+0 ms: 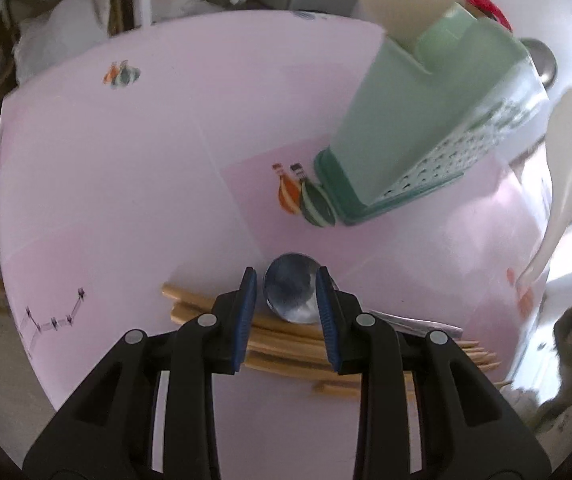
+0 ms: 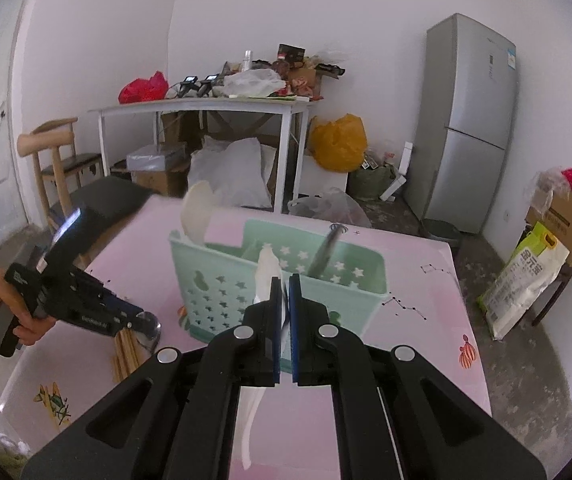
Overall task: Organize utensils
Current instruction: 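Drop the rice paddle into the holder with the right gripper while the left lifts the silver spoon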
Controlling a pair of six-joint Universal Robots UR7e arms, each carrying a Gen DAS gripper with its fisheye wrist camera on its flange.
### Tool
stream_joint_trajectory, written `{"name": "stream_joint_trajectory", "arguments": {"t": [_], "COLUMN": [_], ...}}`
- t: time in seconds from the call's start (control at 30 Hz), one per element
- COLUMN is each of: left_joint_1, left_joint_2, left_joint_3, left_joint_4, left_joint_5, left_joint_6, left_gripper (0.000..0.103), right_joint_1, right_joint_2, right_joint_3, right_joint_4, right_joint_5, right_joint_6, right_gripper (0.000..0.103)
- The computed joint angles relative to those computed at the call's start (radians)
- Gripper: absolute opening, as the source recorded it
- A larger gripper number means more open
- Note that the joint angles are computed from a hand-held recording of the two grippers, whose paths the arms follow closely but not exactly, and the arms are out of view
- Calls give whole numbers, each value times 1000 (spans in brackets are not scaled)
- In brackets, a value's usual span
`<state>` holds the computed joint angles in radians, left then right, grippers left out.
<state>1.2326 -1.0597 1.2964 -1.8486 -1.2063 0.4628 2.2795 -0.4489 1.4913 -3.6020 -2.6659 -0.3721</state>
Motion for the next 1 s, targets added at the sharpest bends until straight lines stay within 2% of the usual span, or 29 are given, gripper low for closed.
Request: {"name": "stream_joint_trajectory", "arguments": {"t": [0.1,0.17,0.23,0.37,0.57,0.7,0.87,1.0], "left_joint_1": [-14,-20,-20,-15,-17,-34,-67,-80], "left_joint_2": [14,19,18,4,-47,-122,-222,-258], "left_joint_3": [-7,-7,0,7,33,92,204,243], "left_joint_4": [8,2,-6,-25,-78,-151,-279,-350], "left_joint_5": [27,46,48,29,-9,-42,-25,-18], "left_joint_6": [0,-3,-11,-19,-39,-33,-10,-5], "left_gripper": [23,15,15,8,3,2,1,0], "right_joint_1": [-8,-12,-16,-22,-27,-21,-4,17], "right_joint_2": [-15,-20,-22,-31,-49,-48,-40,-41], "right_joint_3": [25,35,41,56,84,85,63,34], "right_joint_4": [-13,-18,-27,-34,-40,-67,-122,-196], "right_joint_5": [10,12,14,25,47,42,29,13], "right_joint_6": [15,25,29,50,80,60,0,-93], "right_gripper": [4,4,4,4,4,4,3,3]}}
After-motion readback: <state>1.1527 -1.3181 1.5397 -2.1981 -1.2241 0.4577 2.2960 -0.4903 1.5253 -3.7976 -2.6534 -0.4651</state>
